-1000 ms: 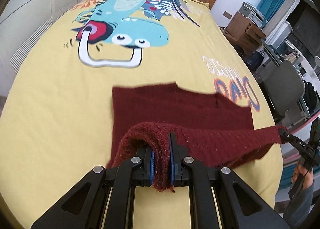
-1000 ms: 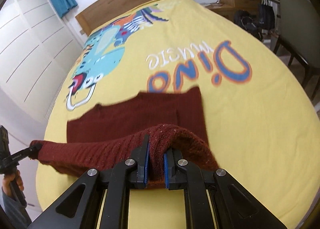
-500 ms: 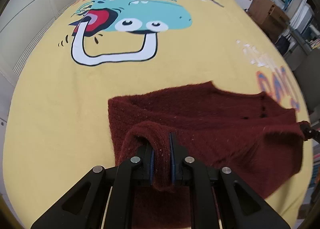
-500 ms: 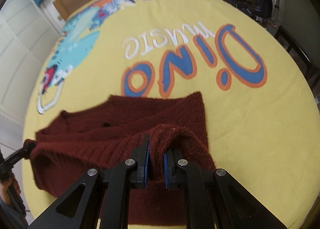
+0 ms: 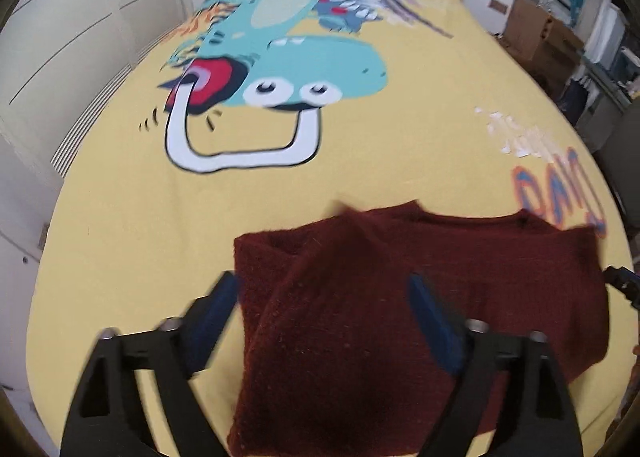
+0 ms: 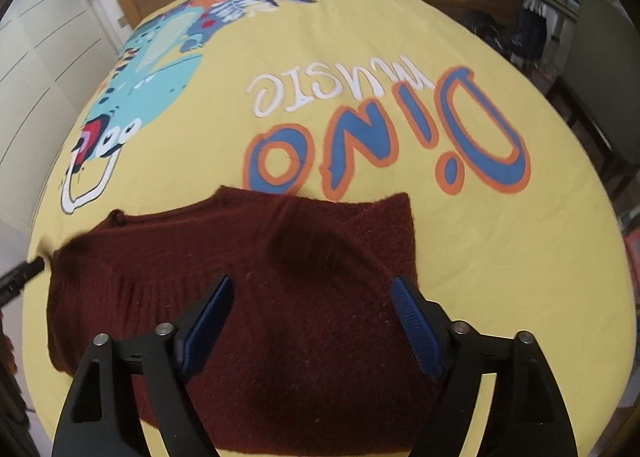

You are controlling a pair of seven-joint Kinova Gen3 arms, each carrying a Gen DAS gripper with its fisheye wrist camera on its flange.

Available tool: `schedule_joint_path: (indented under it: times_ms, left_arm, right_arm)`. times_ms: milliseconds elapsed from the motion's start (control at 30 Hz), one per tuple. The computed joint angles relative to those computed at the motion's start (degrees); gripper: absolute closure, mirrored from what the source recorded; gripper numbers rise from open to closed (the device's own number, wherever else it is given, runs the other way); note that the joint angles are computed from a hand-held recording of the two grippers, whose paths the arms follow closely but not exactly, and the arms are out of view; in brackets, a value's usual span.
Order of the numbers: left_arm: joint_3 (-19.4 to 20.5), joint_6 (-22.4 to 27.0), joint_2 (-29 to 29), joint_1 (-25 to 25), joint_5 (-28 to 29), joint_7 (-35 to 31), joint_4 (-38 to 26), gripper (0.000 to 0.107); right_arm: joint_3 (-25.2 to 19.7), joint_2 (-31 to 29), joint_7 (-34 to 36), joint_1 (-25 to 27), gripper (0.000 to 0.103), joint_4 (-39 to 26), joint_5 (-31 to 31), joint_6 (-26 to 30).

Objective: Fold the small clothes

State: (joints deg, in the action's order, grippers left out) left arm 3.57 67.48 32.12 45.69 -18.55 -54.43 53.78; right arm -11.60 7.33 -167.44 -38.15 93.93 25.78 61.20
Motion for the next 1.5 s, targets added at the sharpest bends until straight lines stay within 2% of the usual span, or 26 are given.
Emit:
schedule_joint_path:
  times_ms: [33,100,167,367,533,633,733,800,833,867,900,967,1033,1133,1300,1400,1500]
  left_arm:
    - [0.0,-0.7,-0.6,0.6,-0.5,0.0,0.7,0.006]
    - [0.3,-1.1,-0.8,1.6,-1.1,-0.2,1.2,0.006]
    - [0.6,-0.3,-0.2,2.4,-1.2,-0.6,0.7,0.006]
    - [1.3,0.4,2.3,4.3,-0.4,-1.7,1.9,0.006]
    - [0.8,1.1,4.5,5.1,0.1,-1.3,2.6,0.006]
    - [0.4,2.7,5.9,4.6,0.6,-0.7,2.0,0.006]
    - [0.7,2.9,6.7,3.2,1.9,-1.3,2.2,0.006]
    - [0.9,1.9,6.5,2.7,2.4,-1.8,3.0,0.009]
    - [1.0,1.6,6.5,2.4,2.5,-2.4,3.1,0.019]
    - [1.3,1.1,6.2,2.1,2.9,-3.0,3.4,0.036]
    - [1.4,0.7,6.0,2.1,3.0,-3.4,3.5,0.044]
    - [1.5,0.3,5.8,1.9,3.3,-4.3,3.3,0.076]
    - [1.5,0.1,5.7,1.9,3.6,-4.7,3.0,0.092]
    - [1.1,-1.8,4.5,1.5,4.0,-4.1,4.1,0.102]
    - [0.7,-6.7,1.6,0.8,3.3,-2.0,7.2,0.103]
    - [0.3,-6.5,2.3,1.5,1.7,-1.3,6.5,0.103]
    - [0.1,-4.8,4.1,1.8,1.2,-1.0,5.5,0.103]
  right_arm:
    - [-0.4,0.2,0.2,-0.6,0.014,-0.6,0.7,0.9]
    - [-1.1,0.8,0.4,-2.2,0.005,-1.8,2.1,2.4]
    - [-1.5,1.7,1.4,-3.5,0.001,-2.6,2.7,2.9]
    - [-1.4,6.0,3.2,-7.9,0.001,-4.8,2.2,5.3]
    - [-0.8,7.9,4.9,-8.2,0.001,-3.5,-2.7,1.0]
    - [-0.2,9.3,6.3,-9.0,0.001,-4.2,-3.6,0.5]
    - [0.8,12.2,8.0,-10.2,0.015,-7.2,-3.6,4.0]
    - [1.5,12.6,8.4,-10.4,0.026,-7.3,-4.0,3.7]
    - [1.8,12.6,8.3,-10.3,0.031,-7.3,-4.2,3.5]
    - [2.1,12.4,8.0,-10.5,0.046,-7.1,-4.0,3.3]
    - [2.4,12.2,7.8,-10.6,0.064,-7.0,-3.7,3.1]
    - [2.6,11.7,7.9,-10.1,0.081,-6.7,-3.8,2.4]
    - [2.5,11.1,8.4,-9.4,0.090,-6.1,-4.1,1.3]
    - [2.9,9.6,7.0,-9.1,0.095,-4.5,-3.2,-0.5]
    - [2.7,8.0,4.2,-9.2,0.096,-4.0,-0.2,-0.8]
    - [2.6,8.2,3.3,-9.3,0.096,-4.9,1.6,-0.4]
    - [2.6,9.3,4.1,-8.1,0.096,-5.5,0.5,-0.9]
